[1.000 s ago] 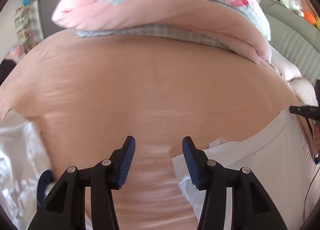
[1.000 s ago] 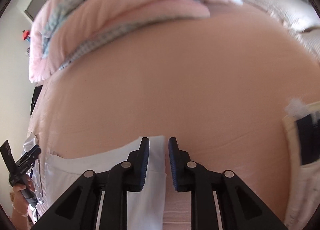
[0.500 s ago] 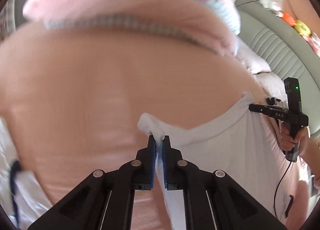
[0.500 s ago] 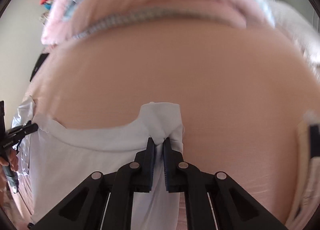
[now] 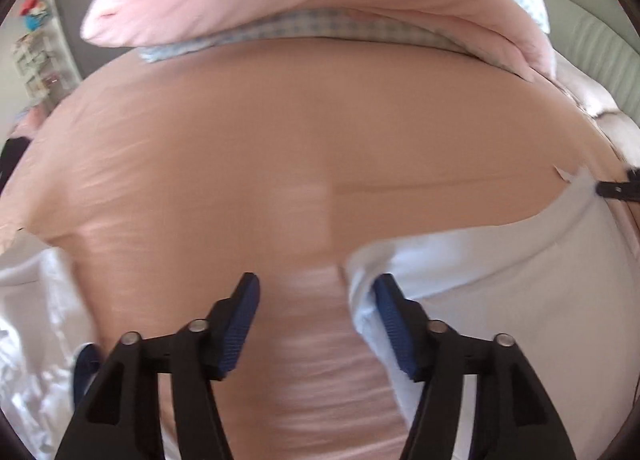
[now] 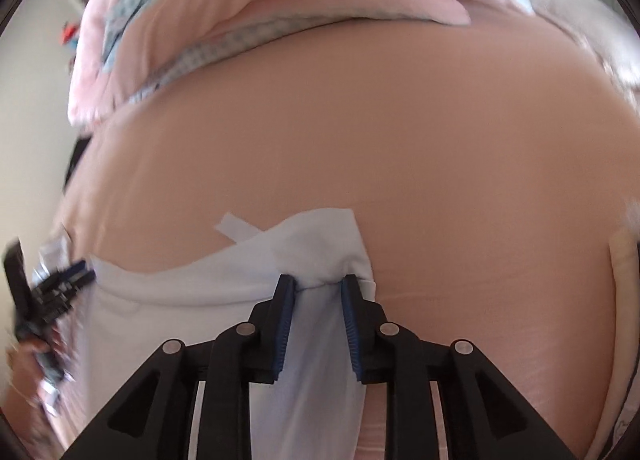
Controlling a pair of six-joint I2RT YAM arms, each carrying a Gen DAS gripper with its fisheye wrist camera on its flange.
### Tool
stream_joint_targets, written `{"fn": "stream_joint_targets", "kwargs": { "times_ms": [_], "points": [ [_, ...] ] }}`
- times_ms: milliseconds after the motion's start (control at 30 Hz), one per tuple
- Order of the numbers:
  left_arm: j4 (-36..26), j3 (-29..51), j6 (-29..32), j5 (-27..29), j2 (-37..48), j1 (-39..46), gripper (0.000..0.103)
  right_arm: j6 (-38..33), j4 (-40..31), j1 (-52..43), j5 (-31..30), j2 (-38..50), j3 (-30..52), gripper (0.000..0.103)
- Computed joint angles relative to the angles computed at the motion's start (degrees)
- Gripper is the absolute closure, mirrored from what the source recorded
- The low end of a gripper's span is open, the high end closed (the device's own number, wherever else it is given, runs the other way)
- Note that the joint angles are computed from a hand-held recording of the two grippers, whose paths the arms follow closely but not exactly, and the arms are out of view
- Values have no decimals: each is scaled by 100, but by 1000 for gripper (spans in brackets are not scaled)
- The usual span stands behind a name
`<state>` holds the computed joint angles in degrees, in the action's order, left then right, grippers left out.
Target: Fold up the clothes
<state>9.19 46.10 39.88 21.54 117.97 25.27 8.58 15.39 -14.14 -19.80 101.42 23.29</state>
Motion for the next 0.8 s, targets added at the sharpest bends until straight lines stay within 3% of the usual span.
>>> {"fn": "stream_joint_targets", "kwargs": {
  "times_ms": [67,167,233,300,367,567,700,800],
  "points": [
    [168,-416,221,178,-449,266,44,17,-371,-551,-575,-169,65,73],
    [-897,-921,1536,1196,-1242,852,45,89,-1130,-1524,-1749,-431,114,73],
    [-1203,-1480,2419,1242,-1608,973,45,-481,-1623,-1429,-1659,-1086,-168,73],
    [-928,-1963,2773,957,-1648,826,44,-764,-1994,-853,-1064,-1788,-414,73],
    [-233,-2173,2537,626,-1346,501,44,-696,-1724,401,244,-1857,-624,73],
    [-60,-897,581,332,-175,-371,44,-381,-534,1507,1287,-326,-146,73],
    [-47,-375,-296,320,-17,-257,44,-497,-424,970,1726,-6,138,73],
    [-98,-607,-108,687,-278,-224,44,-419,-603,652,1750,-299,78,73]
  ]
}}
